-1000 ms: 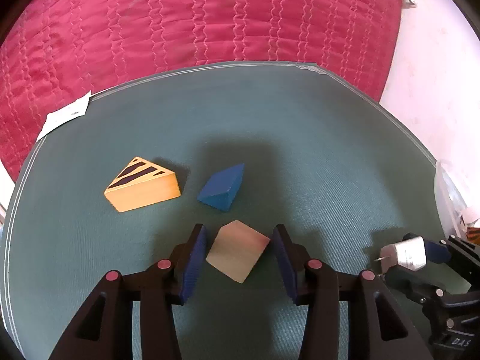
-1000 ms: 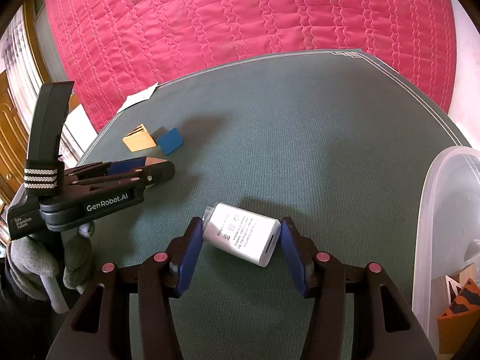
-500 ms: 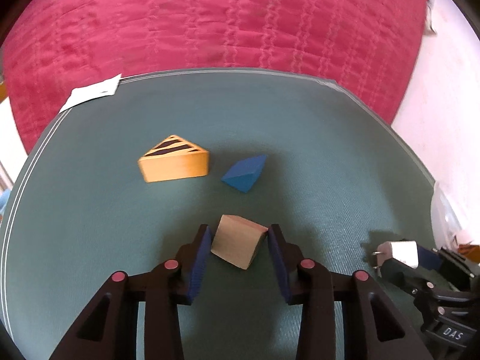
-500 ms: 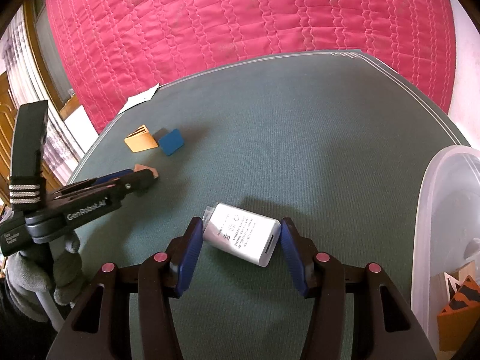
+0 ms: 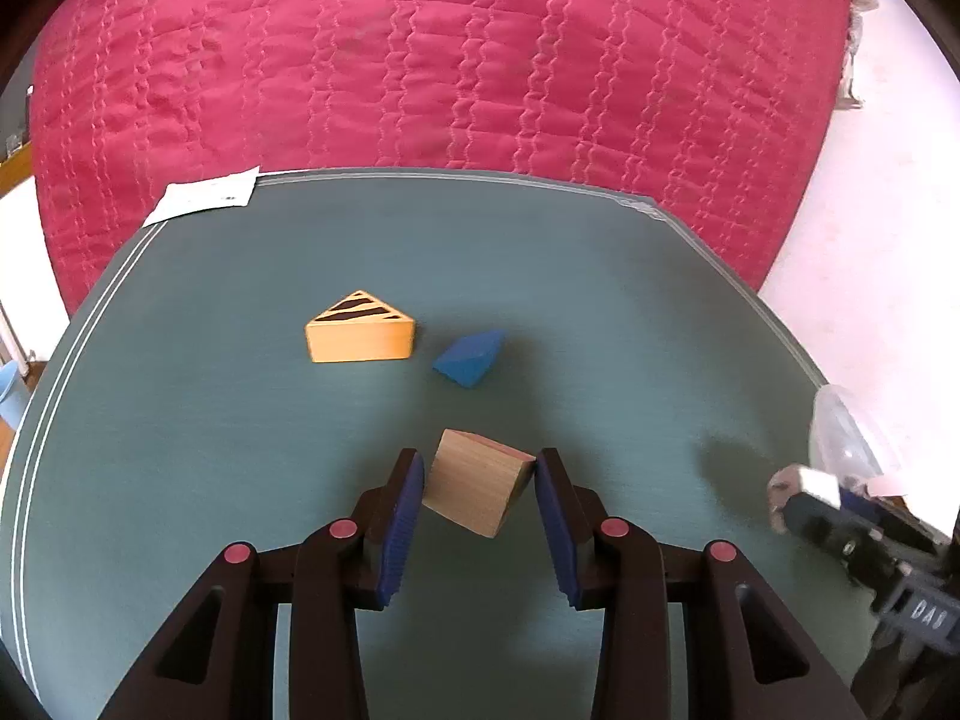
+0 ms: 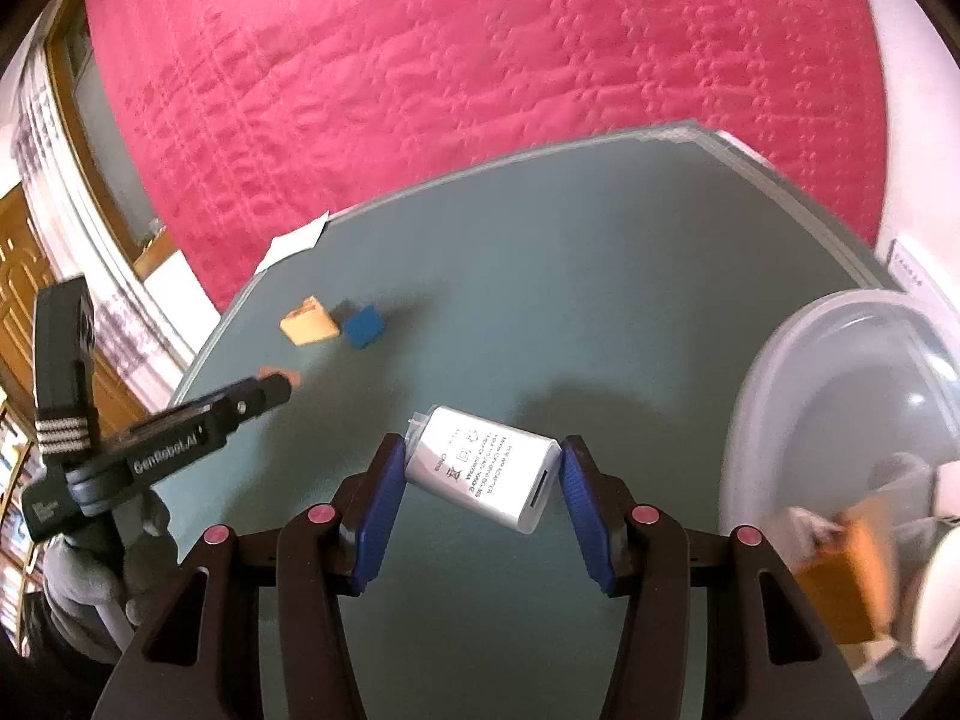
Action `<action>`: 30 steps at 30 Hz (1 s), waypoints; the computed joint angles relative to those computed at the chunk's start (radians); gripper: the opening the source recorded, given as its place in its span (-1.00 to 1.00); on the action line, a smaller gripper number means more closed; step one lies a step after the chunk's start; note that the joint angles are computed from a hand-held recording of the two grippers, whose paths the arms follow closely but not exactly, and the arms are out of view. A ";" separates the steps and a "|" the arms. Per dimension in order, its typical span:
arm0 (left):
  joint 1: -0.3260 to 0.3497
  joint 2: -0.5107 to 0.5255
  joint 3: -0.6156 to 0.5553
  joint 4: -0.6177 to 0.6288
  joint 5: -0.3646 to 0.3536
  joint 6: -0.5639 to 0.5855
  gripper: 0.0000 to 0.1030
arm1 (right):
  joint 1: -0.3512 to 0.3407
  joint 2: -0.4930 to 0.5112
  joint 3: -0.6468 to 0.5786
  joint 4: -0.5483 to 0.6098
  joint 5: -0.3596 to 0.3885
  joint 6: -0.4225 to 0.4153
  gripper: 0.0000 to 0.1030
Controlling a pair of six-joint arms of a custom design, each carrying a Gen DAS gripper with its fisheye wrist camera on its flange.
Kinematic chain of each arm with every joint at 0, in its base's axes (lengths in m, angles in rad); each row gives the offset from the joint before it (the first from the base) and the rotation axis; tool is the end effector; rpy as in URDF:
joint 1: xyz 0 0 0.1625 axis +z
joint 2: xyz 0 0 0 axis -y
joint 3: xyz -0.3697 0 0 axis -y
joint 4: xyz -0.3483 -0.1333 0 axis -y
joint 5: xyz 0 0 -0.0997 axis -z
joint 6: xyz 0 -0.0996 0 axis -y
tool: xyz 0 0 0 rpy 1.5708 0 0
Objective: Organize rigid objects
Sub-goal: 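Carry the box into the bowl with the right tool while the left carries the prism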
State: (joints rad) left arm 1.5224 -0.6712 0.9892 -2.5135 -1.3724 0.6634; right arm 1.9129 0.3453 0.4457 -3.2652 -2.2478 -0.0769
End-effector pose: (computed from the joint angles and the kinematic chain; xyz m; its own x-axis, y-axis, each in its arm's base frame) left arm 0.1161 -0.7648 0.2626 -0.7518 0.4456 -0.4861 0.6374 0.6800 -0.3624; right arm 0.3068 -0.6502 -0.1800 -0.8807 0.1567 0.4469 -0.2761 0.5969 -0.7533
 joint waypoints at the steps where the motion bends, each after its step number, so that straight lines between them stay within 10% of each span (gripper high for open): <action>1: -0.002 -0.007 0.015 -0.006 -0.003 0.002 -0.21 | 0.003 -0.028 0.057 -0.047 -0.008 -0.005 0.03; 15: -0.044 -0.085 0.168 -0.070 -0.036 0.040 -0.21 | 0.016 -0.227 0.442 -0.440 -0.130 -0.046 0.03; 30: -0.087 -0.144 0.287 -0.105 -0.065 0.090 -0.21 | -0.019 -0.317 0.639 -0.598 -0.229 0.013 0.05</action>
